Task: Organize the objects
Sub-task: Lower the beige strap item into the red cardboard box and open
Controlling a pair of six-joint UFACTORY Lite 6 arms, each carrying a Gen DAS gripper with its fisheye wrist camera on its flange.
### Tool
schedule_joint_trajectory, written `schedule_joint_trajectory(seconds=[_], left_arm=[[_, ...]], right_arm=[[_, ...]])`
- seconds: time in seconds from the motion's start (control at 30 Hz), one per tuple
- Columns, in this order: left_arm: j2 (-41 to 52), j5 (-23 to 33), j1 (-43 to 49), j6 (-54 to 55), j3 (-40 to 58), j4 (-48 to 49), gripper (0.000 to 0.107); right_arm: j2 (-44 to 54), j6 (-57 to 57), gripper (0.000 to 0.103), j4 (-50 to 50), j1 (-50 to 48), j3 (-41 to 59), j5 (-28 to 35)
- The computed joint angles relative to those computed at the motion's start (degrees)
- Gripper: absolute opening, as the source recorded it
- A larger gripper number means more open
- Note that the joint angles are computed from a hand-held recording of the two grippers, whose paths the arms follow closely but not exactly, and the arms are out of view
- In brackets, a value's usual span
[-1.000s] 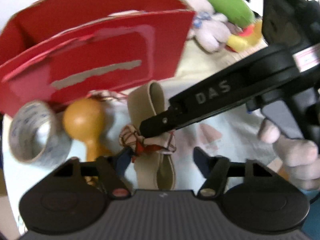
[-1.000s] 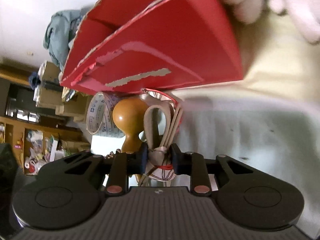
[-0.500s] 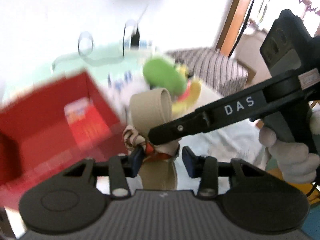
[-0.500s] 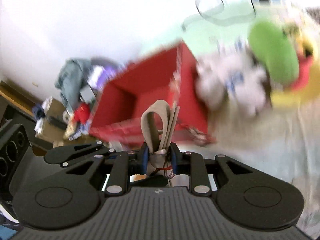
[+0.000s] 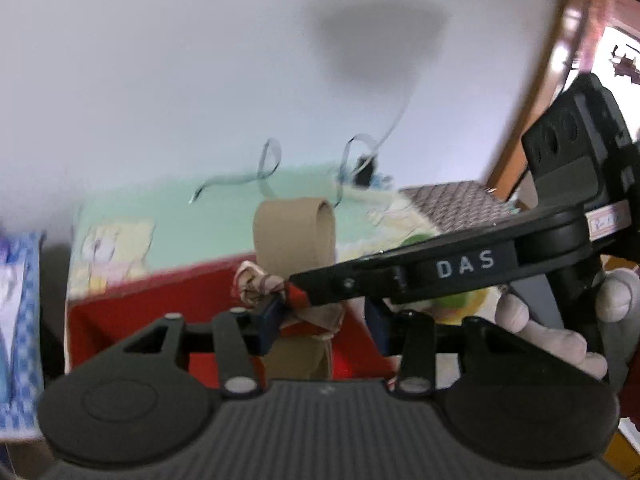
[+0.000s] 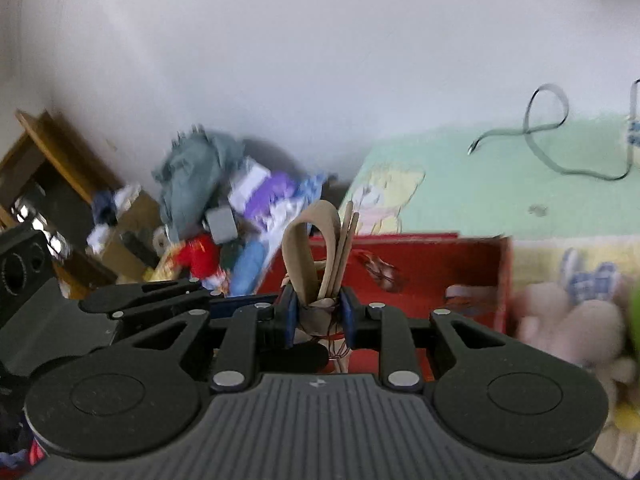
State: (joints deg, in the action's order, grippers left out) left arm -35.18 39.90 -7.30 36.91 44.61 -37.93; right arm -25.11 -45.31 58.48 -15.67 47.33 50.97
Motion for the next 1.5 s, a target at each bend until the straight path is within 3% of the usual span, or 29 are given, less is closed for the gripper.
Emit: schedule_joint_trajectory(seconds=[0.1,0.2,0.33,0.47,0.53,0.73,1.03,1.23,1.5], left_arm=[[8.6,-1.7,3.6,5.7,-1.6,-3.8,0.046],[17.3,-4.6,4.2,9.5,-2.7,-6.6,0.046],[25.6,-5.1,5.2,11.1,-0.8,-7.1,0.046],[32.5,-6.3,6.1,11.4,2.0,-6.0,0.047],[33.4,-6.5,6.9,11.6,2.6,-5.4,0.048],[34.0,-10.5,6.2,7.8,2.0,-0.8,0.048],[36.4,-14.6,3.2,-4.4,3.0,9.9,0.048],[37.0,-15.7,1.5,-13.7,3.5,17.2,0.048],[32.5,-17.5,-2.9,-32.5,1.5,34.4,0.053]], right_arm=[[9.3,4.6,0.025,-5.2,9.4,2.2,-8.2],[19.4,9.1,0.025,-10.5,13.9,5.9,-11.8],[33.5,16.7,0.025,-19.1,16.3,14.5,-12.1],[41.6,25.6,0.025,-28.4,18.6,22.0,-11.1],[44.7,25.3,0.025,-28.3,17.6,24.8,-8.8],[50.3,30.1,0.026,-31.8,18.8,28.9,-9.8],[46.4,27.4,0.033,-28.7,17.7,25.5,-10.6],[36.2,25.1,0.045,-24.5,17.3,15.1,-16.0],[26.7,25.6,0.044,-22.0,18.3,5.3,-23.1]])
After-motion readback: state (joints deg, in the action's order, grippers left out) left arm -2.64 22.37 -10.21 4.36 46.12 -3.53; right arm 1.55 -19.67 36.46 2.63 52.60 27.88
